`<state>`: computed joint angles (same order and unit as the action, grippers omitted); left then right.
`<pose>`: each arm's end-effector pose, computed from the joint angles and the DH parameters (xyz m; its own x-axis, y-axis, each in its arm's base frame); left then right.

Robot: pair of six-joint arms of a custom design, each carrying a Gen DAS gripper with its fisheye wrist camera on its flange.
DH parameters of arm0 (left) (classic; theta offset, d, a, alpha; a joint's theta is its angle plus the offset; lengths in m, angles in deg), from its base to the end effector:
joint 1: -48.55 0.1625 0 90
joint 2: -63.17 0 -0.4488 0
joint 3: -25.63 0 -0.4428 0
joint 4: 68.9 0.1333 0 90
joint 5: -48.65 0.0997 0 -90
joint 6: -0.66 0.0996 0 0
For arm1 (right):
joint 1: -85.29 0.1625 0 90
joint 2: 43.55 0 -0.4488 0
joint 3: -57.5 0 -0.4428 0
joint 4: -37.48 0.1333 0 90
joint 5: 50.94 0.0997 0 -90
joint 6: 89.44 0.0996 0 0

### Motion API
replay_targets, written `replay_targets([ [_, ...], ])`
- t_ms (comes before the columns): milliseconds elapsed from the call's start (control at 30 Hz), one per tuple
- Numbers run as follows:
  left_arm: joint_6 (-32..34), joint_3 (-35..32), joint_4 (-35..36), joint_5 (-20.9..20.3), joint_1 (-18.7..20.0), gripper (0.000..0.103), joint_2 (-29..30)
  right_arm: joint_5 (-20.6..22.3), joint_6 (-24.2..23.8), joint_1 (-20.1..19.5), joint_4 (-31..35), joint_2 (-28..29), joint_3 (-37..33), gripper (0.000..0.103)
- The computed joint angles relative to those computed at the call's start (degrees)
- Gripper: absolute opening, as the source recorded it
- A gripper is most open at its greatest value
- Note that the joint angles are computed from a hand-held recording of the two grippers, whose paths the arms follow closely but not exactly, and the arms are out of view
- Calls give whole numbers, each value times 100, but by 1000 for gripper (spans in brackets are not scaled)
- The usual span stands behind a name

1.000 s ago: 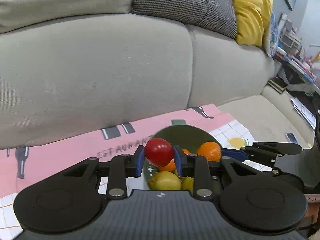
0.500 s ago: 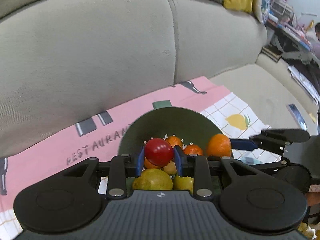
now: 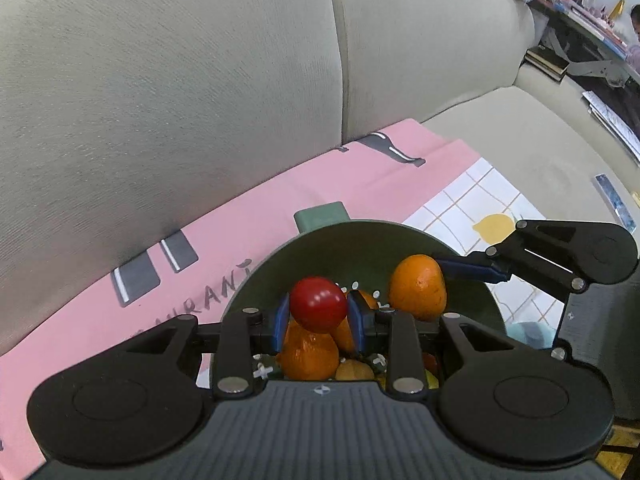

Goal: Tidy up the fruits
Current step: 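Lower the mandarin and tomato into the colander and open both tools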

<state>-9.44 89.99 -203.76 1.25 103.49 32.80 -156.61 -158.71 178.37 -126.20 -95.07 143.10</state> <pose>-0.3332 -0.8242 0.0887 -0.7643 0.1724 -0.6214 0.4369 0.8472 -0.3022 0.1484 -0.7771 0.2554 -0.3049 -0.6770 0.6698 -0.9225 0.3847 -0.0310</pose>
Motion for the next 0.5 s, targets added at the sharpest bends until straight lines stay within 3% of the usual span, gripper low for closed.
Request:
replay_targets([
  [267, 36, -299, 286, -24, 98, 34, 212, -52, -426, -47, -96, 95, -7, 41],
  [500, 66, -397, 357, -3, 146, 34, 302, -15, -439, -71, -144, 132, -6, 41],
])
